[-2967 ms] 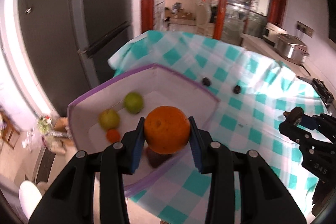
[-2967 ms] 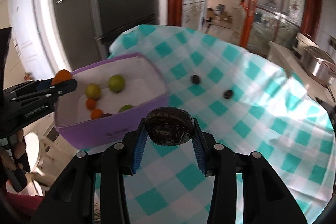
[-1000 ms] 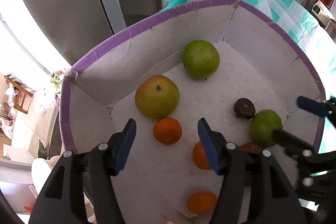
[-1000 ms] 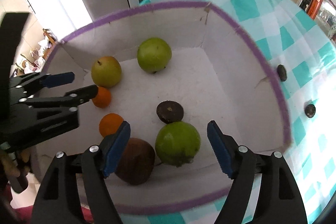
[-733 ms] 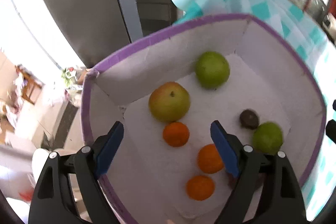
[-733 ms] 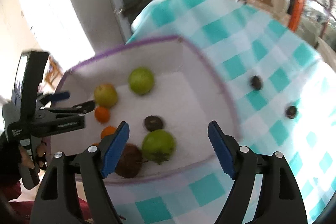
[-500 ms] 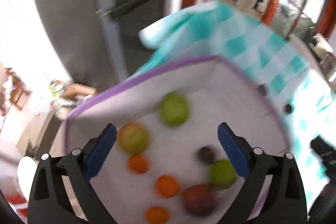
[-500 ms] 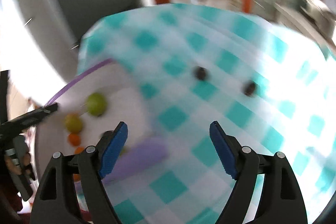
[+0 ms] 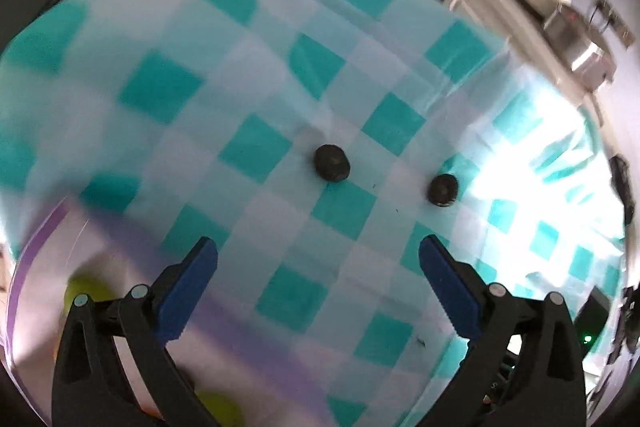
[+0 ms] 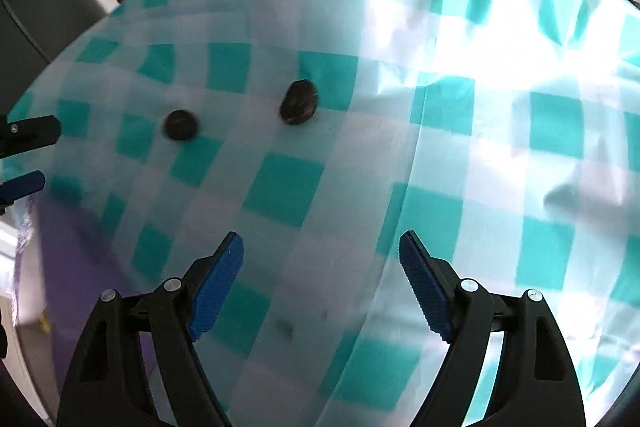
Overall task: Organize fruits
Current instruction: 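Grasp a dark brown fruit with the right tool while the left tool grasps the other, then carry both dark brown fruits over the white box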
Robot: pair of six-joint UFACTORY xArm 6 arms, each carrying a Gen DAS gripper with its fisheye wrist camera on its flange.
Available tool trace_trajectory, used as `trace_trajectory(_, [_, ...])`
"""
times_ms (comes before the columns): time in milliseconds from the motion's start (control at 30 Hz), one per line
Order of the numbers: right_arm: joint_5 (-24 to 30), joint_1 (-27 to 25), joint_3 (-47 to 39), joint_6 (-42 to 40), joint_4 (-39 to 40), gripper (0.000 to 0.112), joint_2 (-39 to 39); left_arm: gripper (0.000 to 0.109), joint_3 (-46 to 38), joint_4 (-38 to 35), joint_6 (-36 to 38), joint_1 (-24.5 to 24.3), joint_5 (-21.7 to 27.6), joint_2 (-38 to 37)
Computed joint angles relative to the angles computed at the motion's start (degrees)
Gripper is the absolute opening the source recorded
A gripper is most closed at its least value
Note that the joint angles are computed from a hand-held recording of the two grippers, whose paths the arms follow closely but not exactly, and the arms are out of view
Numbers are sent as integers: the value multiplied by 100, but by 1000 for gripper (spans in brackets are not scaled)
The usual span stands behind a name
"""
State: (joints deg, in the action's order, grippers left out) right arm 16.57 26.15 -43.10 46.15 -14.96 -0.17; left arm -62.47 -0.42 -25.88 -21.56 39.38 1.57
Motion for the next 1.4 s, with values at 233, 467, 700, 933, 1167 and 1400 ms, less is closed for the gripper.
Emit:
trace_trajectory(233, [29,-150,-1508,-27,-401,78,1480,101,-1340,176,169,184,576,1375])
trace_trajectory(467, [393,-191,-2688,210,-768,72,2465,101,-2569,70,452,271,1068,2493])
trace_trajectory(700, [505,-149,-2519,1008,-2011,37,2346,99,-3297,233,413,163,1415,3237])
trace_trajectory(933, [212,-260,-1729,1561,-2280,36,1747,72,-2790,594,290,86,751,3074])
trace_trajectory(1167, [-91,-327,-359,2009,-2705,36,512,39,-2471,-146,912,12,779,2687])
trace_trajectory(1400, [48,-315,1240,2050,-2503,36,-1048,40,-1314,-600,1074,-591,582,1422])
